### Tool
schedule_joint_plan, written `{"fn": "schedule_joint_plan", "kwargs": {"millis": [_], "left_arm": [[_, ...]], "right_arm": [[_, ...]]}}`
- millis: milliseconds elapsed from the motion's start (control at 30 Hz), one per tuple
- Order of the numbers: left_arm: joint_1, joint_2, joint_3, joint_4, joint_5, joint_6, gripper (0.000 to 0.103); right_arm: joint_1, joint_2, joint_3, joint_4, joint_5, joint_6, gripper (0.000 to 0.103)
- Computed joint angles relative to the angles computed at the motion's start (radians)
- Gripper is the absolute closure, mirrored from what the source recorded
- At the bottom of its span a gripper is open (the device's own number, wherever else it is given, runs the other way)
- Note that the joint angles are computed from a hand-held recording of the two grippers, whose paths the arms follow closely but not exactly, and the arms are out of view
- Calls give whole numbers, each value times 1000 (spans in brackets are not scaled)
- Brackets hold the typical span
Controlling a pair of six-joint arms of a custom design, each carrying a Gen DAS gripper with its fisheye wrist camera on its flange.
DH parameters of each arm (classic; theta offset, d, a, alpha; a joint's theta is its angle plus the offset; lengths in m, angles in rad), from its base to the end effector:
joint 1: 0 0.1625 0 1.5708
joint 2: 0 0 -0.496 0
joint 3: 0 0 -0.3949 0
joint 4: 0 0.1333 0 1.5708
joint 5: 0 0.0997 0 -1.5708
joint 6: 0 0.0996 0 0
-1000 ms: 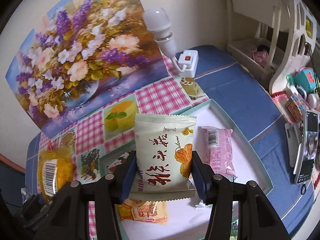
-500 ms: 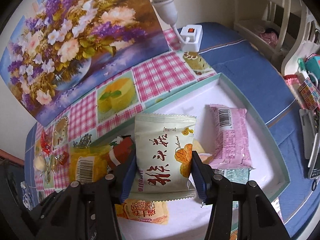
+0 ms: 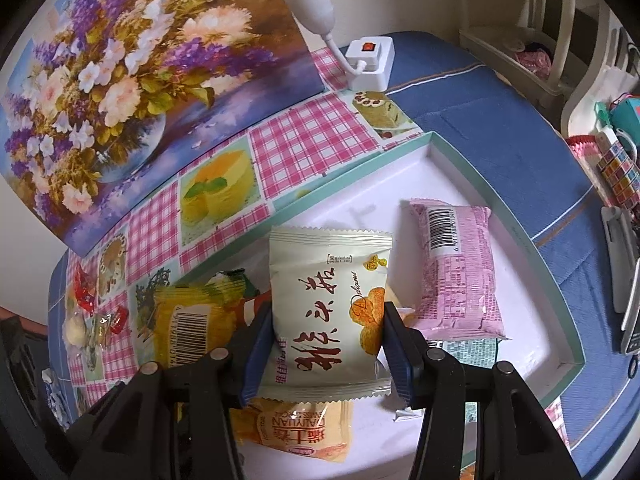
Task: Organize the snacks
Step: 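Open the left tool to drop the yellow bag while the right tool releases the white pack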
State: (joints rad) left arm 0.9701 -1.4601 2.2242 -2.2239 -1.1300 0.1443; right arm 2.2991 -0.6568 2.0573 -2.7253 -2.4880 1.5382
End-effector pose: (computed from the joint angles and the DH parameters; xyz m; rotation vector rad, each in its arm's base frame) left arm -0.0975 -0.4533 0.2817 1.0094 2.4913 0.0092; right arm 0.4010 -0.3682 -0.0069 -0.8038 -2.2438 0.9393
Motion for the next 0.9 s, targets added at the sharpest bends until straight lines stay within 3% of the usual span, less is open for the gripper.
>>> {"fn": "schedule_joint_plan", "kwargs": {"millis": [400, 533, 667, 800, 900], "left_arm": [[-4, 5, 4, 6, -21, -5, 57], [-7, 8, 4, 13, -9, -10, 40], [-5, 6, -3, 21, -10, -9, 37], [-3, 2, -11, 23, -8, -14, 23], [1, -1, -18, 25, -14, -12, 21]], "right_arm": [[1, -14, 15, 24, -9, 50, 46], [7, -18, 15, 36, -22, 61, 46], [9, -22, 17, 40, -25, 71, 46], [13, -25, 17, 46, -32, 75, 46], [14, -28, 16, 51, -34, 77, 46]]}}
